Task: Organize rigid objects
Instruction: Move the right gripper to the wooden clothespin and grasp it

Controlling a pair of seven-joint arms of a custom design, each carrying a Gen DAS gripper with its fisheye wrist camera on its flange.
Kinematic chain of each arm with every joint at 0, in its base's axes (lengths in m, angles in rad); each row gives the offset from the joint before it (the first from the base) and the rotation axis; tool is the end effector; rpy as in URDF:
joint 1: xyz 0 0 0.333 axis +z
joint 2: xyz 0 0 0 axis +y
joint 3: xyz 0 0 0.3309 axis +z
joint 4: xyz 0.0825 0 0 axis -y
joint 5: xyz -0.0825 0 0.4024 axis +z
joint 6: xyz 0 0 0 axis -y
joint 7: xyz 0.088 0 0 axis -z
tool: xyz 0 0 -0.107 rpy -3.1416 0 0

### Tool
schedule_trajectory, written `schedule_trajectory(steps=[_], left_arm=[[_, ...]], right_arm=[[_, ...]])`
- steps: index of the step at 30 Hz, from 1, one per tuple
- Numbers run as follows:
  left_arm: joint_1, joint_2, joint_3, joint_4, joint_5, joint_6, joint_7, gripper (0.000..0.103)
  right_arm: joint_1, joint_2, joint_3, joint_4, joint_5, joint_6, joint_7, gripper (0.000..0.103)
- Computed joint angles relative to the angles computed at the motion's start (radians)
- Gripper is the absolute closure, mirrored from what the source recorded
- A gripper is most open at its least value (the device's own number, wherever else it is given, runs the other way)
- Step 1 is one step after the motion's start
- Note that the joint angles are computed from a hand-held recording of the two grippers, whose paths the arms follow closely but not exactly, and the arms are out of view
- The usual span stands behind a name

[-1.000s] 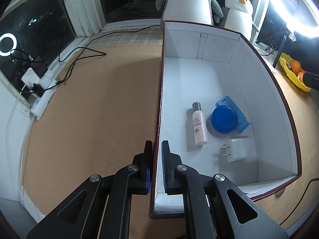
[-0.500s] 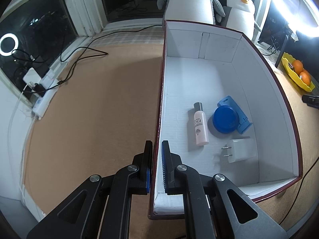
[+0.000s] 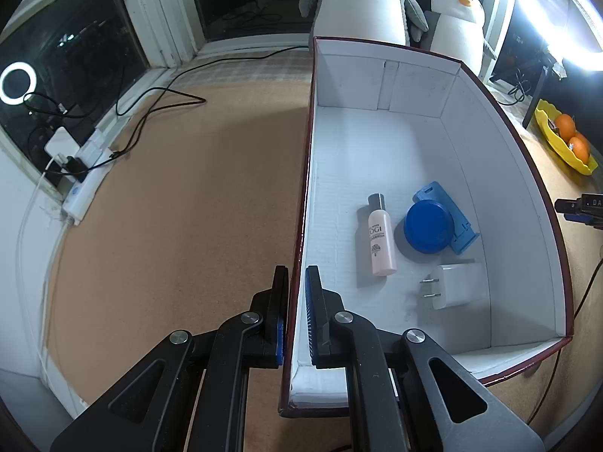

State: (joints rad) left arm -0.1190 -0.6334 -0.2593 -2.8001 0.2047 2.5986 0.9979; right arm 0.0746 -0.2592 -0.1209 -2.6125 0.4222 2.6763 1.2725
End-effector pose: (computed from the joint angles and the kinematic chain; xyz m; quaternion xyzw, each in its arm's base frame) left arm 0.3500 -0.1386 0.4226 -0.7048 0.6656 -0.1409 0.2009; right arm 0.4531 -0.0330 0.3721 -0.6572 0.7249 -0.0461 0.2011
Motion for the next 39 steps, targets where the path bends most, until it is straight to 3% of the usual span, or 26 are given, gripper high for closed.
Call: schedule_trajectory(steps=[26,39], left_arm=[[-0.001,0.003,0.002,0.002,0.001,0.002,-0.001,0.096],[0.001,0.010,0.000,0.003,0.000,0.012,-0.011,0.096]], right_arm=[[-0.021,0.044,0.007,0.034,0.018,-0.055,-0.011,0.077],[-0.030,0.037,0.057,0.013,-0.209,0.005,0.106,0.085]])
